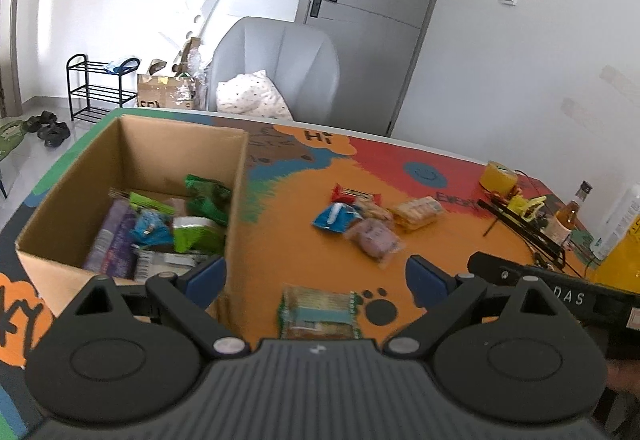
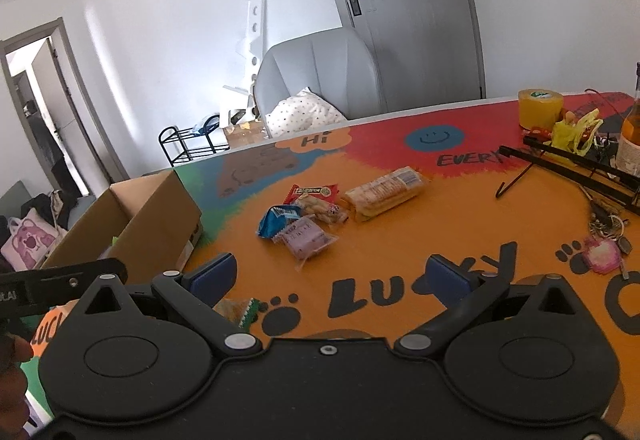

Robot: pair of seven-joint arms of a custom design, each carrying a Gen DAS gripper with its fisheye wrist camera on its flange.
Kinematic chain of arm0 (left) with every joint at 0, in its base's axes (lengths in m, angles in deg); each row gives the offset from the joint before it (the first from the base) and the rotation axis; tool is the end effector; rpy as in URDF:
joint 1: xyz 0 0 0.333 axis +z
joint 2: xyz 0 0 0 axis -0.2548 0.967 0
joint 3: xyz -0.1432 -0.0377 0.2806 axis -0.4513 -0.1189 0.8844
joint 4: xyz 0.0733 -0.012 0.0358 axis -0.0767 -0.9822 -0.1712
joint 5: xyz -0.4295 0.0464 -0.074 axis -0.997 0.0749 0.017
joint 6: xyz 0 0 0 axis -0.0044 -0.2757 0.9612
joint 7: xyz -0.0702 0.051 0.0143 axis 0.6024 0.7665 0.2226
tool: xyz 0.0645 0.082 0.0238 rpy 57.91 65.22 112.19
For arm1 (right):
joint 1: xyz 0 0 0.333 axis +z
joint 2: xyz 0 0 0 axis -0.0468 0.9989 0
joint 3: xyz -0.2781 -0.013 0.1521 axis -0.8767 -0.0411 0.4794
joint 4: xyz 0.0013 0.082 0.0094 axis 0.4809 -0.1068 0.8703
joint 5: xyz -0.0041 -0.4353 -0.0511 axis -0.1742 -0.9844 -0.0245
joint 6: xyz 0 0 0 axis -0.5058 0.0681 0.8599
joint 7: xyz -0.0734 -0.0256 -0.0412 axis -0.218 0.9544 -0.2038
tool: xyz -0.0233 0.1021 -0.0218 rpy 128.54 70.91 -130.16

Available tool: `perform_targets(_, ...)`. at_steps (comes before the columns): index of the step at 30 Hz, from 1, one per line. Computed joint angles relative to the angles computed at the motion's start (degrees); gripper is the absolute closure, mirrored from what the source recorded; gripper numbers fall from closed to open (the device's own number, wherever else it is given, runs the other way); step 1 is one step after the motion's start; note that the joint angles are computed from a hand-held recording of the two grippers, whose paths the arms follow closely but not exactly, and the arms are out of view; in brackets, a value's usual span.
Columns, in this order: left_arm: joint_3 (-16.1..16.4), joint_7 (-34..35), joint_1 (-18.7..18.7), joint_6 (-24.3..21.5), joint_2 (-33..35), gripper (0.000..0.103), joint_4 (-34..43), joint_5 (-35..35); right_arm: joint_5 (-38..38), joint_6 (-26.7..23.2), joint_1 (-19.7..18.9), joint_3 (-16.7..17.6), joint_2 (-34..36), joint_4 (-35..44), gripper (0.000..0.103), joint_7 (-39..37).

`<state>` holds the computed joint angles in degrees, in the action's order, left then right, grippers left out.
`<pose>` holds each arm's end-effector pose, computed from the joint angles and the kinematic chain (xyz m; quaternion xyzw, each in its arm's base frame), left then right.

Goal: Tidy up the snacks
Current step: 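Move both tools out of the box back over the snacks, then grasp the green-and-white biscuit pack with the left tool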

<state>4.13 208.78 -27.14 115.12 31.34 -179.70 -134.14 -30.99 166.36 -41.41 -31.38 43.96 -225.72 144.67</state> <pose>0.5846 -0.2661 0.4800 -0.4907 0.7374 -0.4392 0.1500 0.5065 0.0679 0.4309 -0.4880 0.7209 -0.3080 0.3839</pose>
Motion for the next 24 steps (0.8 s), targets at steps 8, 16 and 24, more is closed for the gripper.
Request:
perform_targets(8,-0.6,-1.7,-1.3,0.1,0.3,0.011,-0.9,1.8,0.7,3.0,14.0,-14.5,1.5,-2.4,0.001,-3.3)
perform_targets(16,-1.6,-9.4,-2.0,2.4,1.7,0.018,-2.0,9.3,2.3,4.4,21.2,-22.0,3.4,-3.1,0.004,-7.8)
perform_targets(24,-1.8,-23.0,-1.5,5.5,4.4,0.027,-2.6,23.3,-5.7,5.7,37.2,-40.0,6.5,-3.5,0.011,-5.1)
